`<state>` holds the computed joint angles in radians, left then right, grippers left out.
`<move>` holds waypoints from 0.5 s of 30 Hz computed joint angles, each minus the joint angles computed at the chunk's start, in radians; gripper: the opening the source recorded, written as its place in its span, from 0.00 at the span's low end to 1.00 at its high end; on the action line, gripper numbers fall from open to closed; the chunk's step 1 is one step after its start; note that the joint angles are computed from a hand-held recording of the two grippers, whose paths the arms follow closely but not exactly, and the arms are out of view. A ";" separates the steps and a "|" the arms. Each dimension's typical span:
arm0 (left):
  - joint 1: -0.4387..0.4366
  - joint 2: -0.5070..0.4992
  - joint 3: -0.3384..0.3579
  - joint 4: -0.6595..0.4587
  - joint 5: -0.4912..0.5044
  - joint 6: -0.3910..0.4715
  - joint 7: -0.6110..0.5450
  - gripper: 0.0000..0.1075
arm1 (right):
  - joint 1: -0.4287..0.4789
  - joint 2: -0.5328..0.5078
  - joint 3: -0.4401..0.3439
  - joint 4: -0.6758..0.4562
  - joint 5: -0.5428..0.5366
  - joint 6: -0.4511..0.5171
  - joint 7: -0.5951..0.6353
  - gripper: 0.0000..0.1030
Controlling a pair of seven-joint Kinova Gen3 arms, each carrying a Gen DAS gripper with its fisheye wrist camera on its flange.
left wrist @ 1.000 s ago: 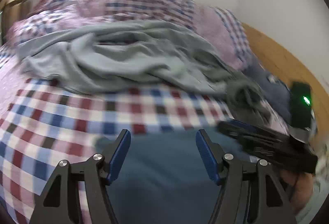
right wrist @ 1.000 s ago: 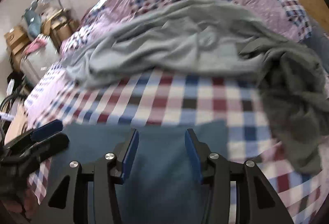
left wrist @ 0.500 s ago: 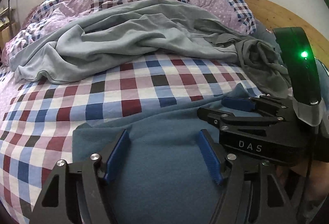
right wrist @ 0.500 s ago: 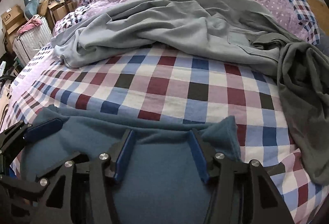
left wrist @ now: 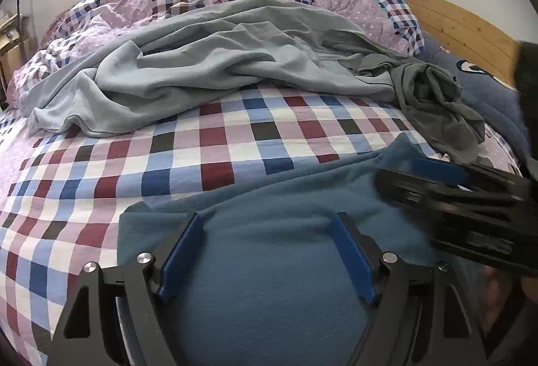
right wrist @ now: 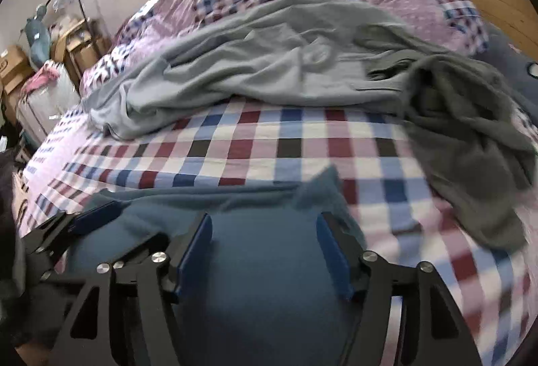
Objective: Fold clothes
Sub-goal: 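Open both grippers and smooth the teal shirt flat on the sheet, then push the folded teal shirt with both grippers toward the bed edge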
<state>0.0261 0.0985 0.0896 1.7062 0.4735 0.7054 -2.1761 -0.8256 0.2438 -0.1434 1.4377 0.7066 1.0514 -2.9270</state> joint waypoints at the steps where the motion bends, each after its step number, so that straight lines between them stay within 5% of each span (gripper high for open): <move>1: 0.003 -0.003 0.000 0.002 -0.006 -0.004 0.005 0.77 | -0.020 -0.010 -0.003 0.006 0.017 0.019 -0.021 0.68; 8: 0.040 -0.073 -0.004 0.065 -0.094 -0.085 0.070 0.81 | -0.128 -0.066 -0.082 0.069 0.095 0.133 -0.129 0.69; 15: 0.054 -0.196 -0.066 0.177 0.044 -0.073 -0.098 0.82 | -0.207 -0.062 -0.148 0.087 0.107 0.246 -0.208 0.69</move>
